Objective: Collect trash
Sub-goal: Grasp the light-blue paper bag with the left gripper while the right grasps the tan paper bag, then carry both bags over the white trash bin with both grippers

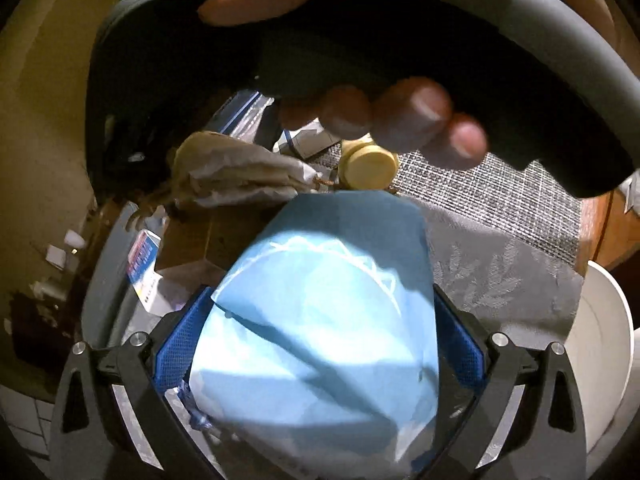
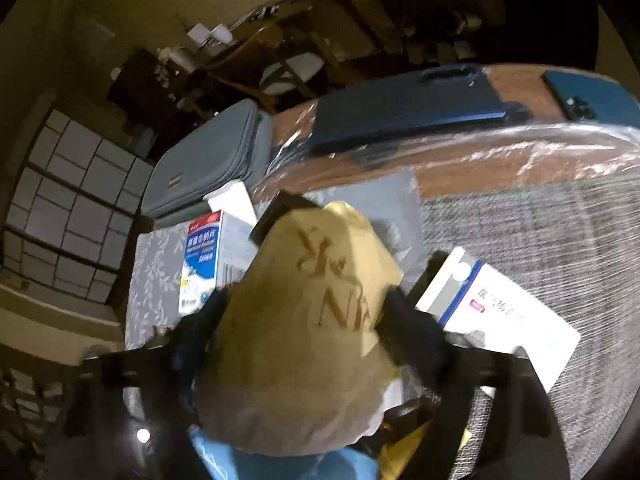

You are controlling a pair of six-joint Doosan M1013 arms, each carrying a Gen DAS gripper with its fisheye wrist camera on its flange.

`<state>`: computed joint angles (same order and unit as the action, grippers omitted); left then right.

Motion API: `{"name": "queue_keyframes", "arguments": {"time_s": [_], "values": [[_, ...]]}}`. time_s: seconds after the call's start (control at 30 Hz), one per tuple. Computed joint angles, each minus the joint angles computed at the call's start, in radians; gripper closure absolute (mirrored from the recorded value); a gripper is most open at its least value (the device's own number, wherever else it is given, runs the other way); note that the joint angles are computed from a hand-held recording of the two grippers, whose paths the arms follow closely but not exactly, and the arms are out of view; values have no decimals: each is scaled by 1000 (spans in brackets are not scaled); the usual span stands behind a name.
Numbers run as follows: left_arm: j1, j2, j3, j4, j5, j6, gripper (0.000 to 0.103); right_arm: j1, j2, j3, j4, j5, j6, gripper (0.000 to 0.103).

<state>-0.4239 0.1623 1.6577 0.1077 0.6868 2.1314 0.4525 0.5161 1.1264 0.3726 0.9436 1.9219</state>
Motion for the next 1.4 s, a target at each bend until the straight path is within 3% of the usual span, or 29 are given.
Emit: {"name": "queue_keyframes", "arguments": {"time_s": [0.23,0.4,0.5,0.9,1.13,1.4], "values": [[81,16,-40,-257,50,120,18,-4,-38,58,16,-87,-17,48],[118,18,-52,-367,67,150,20,-8,-71,104,39,-151,-41,54],[133,4,-41,-416,38,171,20,-11,-89,133,48,-190,-40,56],[204,-34,-34,-675,2,151,20,-12,-178,223,57,-329,-50,57],[236,-56,-22,-727,-15,84,20,14,-243,271,-65,-353,-22,57],[277,-106,10,-789,-28,74,20,39,-317,339,-104,-403,-46,57]]}}
